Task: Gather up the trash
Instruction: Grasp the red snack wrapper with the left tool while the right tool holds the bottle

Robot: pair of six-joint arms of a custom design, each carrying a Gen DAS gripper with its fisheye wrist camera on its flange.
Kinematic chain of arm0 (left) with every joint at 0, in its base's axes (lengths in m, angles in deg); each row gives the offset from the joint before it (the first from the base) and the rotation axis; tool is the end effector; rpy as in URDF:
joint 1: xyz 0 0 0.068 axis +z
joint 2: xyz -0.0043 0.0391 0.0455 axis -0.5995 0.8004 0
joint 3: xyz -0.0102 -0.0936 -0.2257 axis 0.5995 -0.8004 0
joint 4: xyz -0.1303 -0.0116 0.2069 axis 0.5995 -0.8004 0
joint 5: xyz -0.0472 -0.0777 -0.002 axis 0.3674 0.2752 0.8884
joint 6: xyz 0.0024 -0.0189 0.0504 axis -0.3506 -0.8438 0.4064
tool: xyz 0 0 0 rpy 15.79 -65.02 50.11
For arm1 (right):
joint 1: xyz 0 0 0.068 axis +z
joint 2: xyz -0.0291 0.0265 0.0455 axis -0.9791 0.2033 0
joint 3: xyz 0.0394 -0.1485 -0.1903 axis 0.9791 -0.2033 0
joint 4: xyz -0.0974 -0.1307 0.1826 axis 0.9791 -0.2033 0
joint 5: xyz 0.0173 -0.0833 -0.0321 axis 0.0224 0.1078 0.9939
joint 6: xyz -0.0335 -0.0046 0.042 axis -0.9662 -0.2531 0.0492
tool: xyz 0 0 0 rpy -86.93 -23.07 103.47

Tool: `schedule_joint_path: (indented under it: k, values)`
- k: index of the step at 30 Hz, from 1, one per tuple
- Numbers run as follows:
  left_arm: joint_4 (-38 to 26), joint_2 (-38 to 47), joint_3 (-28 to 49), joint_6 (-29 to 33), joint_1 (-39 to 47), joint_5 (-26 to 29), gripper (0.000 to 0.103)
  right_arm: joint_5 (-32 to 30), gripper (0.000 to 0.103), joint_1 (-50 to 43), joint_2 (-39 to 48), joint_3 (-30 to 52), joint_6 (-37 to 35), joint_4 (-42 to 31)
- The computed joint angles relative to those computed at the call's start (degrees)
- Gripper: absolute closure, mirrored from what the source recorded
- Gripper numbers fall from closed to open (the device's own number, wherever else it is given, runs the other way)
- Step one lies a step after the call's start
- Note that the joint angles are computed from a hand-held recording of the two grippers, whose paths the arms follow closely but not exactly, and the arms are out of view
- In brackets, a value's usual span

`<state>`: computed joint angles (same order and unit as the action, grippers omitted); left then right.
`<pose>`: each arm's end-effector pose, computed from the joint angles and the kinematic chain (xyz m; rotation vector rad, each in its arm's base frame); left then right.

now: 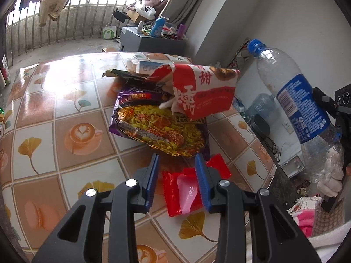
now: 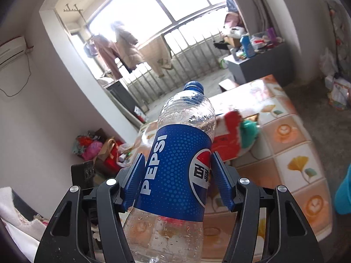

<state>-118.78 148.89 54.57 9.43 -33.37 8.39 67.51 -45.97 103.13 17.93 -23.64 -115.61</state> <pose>0.2247 -0.0074 0.3459 0.4718 2.4168 -0.6807 0.1137 0.0690 0.4031 0.1434 2.1093 0.6787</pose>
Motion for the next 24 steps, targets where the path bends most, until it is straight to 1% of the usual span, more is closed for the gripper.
schedule_joint_path:
  k: [1, 3, 4, 5, 6, 8, 9, 12, 13, 14, 15, 17, 20, 22, 24]
  values:
    - [-0.2, 0.2, -0.3, -0.2, -1.5, -1.3, 0.07, 1.8, 0.045, 0.1, -2.1, -1.8, 1.2, -0.4]
    - [-0.6, 0.5, -1.0, -0.6, -3.8, -4.7, 0.07, 3.2, 0.045, -1.9, -5.5, -3.8, 3.0, -2.9]
    - [-0.9, 0.3, -2.2, 0.0, -4.0, -6.0, 0.07, 5.0, 0.045, -1.2, -6.3, -6.3, 4.7, -2.5]
    - [-0.9, 0.6, -2.7, -0.3, -4.5, -7.0, 0.07, 5.1, 0.045, -2.3, -7.3, -8.5, 6.0, -2.7]
    - [-1.3, 0.7, -3.0, -0.7, -4.5, -7.1, 0.07, 4.3, 0.045, -4.0, -7.8, -10.7, 7.4, -2.9]
    - [-1.8, 0.5, -3.2, -1.3, -4.9, -6.7, 0.07, 0.2, 0.045, -9.3, -8.3, -15.2, 8.8, -2.6]
    - [-1.3, -0.2, -3.7, -1.5, -5.4, -6.6, 0.07, -0.9, 0.045, -10.9, -9.1, -17.5, 9.6, -3.3]
    - [-0.3, -2.8, -4.3, -1.2, -8.0, -5.5, 0.07, -5.1, 0.045, -14.9, -7.8, -22.5, 11.0, -1.3]
    - [0.8, -3.8, -4.9, -1.7, -10.1, -6.0, 0.068, -6.4, 0.045, -16.0, -8.5, -24.2, 10.8, -1.1]
    - [1.8, -4.8, -5.4, -1.5, -12.1, -6.8, 0.063, -6.4, 0.045, -15.8, -7.7, -25.1, 11.0, 0.2]
    - [3.2, -5.7, -6.1, -1.9, -14.5, -8.3, 0.056, -5.9, 0.045, -15.2, -7.1, -24.8, 11.2, 0.1]
    - [5.8, -7.4, -7.9, -2.3, -19.9, -13.3, 0.048, -3.9, 0.045, -13.5, -4.9, -23.5, 11.3, -0.1]
    - [9.6, -8.4, -10.9, -3.2, -27.8, -21.5, 0.047, -1.0, 0.045, -11.0, -2.5, -22.4, 11.4, -0.5]
    - [12.2, -8.4, -13.1, -4.4, -32.7, -28.8, 0.047, 1.0, 0.045, -8.7, -2.9, -21.8, 12.1, -1.8]
    - [13.7, -7.4, -14.2, -5.3, -35.6, -34.8, 0.047, 2.2, 0.045, -7.6, -2.6, -21.4, 11.7, -2.3]
